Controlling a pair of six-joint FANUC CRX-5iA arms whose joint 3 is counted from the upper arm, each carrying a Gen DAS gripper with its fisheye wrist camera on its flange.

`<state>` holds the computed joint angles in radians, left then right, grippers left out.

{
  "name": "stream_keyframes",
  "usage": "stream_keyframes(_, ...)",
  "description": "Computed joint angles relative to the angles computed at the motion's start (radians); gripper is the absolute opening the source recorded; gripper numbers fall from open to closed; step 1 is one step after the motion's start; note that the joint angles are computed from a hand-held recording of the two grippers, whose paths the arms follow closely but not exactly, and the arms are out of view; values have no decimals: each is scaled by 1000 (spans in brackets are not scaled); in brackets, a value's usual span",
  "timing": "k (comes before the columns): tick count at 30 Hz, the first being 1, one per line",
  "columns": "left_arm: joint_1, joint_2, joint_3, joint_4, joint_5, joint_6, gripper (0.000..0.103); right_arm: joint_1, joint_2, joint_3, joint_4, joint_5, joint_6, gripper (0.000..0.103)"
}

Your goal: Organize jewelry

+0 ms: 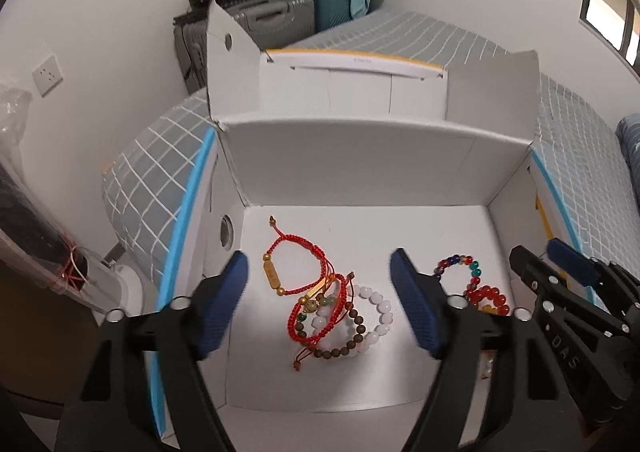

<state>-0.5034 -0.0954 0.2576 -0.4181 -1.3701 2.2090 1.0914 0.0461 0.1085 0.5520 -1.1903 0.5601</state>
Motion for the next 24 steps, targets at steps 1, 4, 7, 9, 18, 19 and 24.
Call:
stream_keyframes(1,-8,-7,-3,-10,1,6,81,9,-16,-17,21,3,-19,65)
stream_keyframes(4,-42,-34,-16,-50,-2,28,92,38,-48,-52,78,-6,-48,77)
stream_keyframes(7,-76,-58,-27,-90,-15,57,96,76,-83,-102,147,-20,-86,87)
stream_keyframes(9,-111,-75,-33,-127,-27,75,97,100,-108,-137,183,-27,-125,90)
stream_keyframes(18,-236,-152,-102,-213,-49,146,97,207,-217,-267,266,-77,-276,93)
stream_keyframes(19,-251,-161,-112,-218,-56,152,97,219,-229,-283,273,-73,-288,93)
stream_keyframes(24,-301,-202,-161,-235,-62,198,97,265,-249,-328,294,-96,-328,93)
